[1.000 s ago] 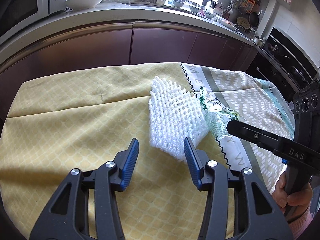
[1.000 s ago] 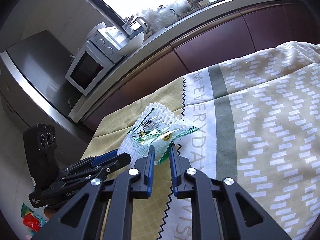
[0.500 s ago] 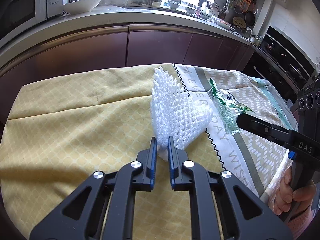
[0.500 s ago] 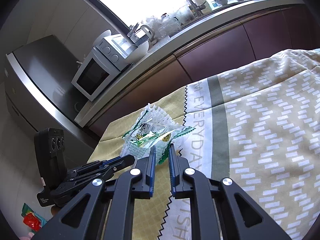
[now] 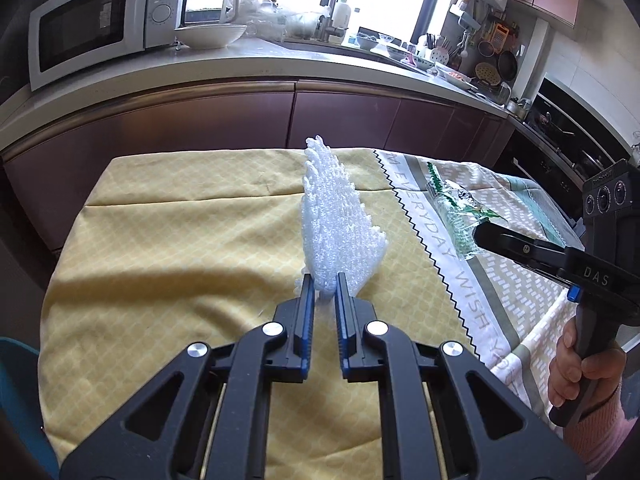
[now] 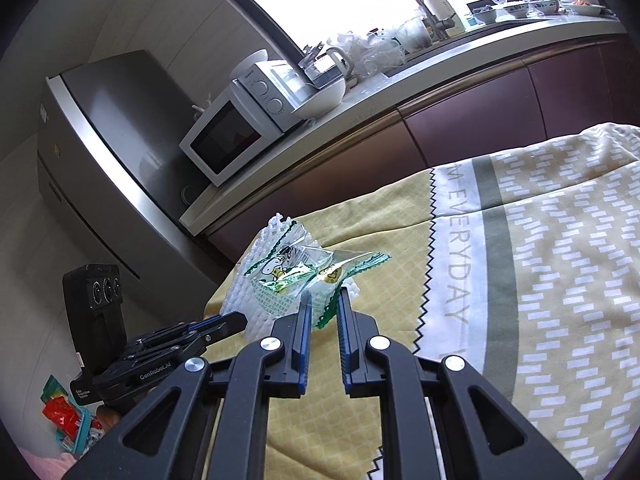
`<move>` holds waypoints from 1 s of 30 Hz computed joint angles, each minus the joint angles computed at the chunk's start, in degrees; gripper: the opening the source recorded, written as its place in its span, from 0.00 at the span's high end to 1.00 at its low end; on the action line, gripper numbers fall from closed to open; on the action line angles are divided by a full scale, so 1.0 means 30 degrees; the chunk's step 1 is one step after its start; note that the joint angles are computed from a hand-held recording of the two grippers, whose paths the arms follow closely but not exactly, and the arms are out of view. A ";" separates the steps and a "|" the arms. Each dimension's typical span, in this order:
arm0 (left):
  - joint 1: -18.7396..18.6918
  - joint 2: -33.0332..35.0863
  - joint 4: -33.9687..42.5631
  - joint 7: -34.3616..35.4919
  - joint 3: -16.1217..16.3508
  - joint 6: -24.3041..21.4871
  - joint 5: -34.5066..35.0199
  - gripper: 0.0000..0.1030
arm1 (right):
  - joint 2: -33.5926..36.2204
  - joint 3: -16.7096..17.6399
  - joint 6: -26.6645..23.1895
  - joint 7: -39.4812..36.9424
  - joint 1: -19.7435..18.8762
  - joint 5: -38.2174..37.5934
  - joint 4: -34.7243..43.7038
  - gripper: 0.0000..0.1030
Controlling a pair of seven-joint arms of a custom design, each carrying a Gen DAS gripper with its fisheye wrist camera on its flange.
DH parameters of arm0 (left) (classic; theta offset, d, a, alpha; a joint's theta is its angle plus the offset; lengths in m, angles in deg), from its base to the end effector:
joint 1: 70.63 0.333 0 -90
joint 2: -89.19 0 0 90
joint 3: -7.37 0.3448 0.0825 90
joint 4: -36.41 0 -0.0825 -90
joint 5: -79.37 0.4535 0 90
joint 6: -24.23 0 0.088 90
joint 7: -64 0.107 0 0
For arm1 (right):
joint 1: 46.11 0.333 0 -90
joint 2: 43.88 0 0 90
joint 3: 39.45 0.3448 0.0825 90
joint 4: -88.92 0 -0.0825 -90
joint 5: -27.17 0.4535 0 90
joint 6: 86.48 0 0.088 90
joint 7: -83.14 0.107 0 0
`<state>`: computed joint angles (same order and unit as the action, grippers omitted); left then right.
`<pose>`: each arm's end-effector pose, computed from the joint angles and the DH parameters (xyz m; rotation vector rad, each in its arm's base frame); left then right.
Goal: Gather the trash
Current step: 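Lift the foam net and green wrapper and carry both over the teal bin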
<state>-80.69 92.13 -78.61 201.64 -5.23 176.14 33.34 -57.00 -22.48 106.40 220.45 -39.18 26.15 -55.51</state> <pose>0.6247 -0.2375 0.4870 -1.2719 2.4552 -1.1451 0.4858 0.2232 0.4710 -1.1906 1.7150 -0.2798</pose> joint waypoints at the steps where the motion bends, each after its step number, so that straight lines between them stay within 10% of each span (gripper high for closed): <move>1: 0.0129 -0.0354 -0.0341 0.0396 0.0084 -0.0031 -0.0374 0.90 | 0.0060 0.0065 -0.0091 -0.0087 0.0068 -0.0082 0.0118 0.89; 13: 0.0492 -0.3941 -0.4138 0.2642 0.1984 -0.0158 -0.3117 0.90 | 0.1167 0.0482 -0.0261 -0.0666 0.1278 -0.0479 0.1396 0.89; 30: 0.0880 -0.6890 -0.6914 0.4208 0.3741 -0.0522 -0.4363 0.90 | 0.2480 -0.2428 -0.0785 0.0351 0.5452 -0.2661 0.2810 0.89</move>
<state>-78.06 71.46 -99.36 214.27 6.00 174.57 20.25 -49.56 -29.77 104.05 221.50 -22.82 18.17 -47.08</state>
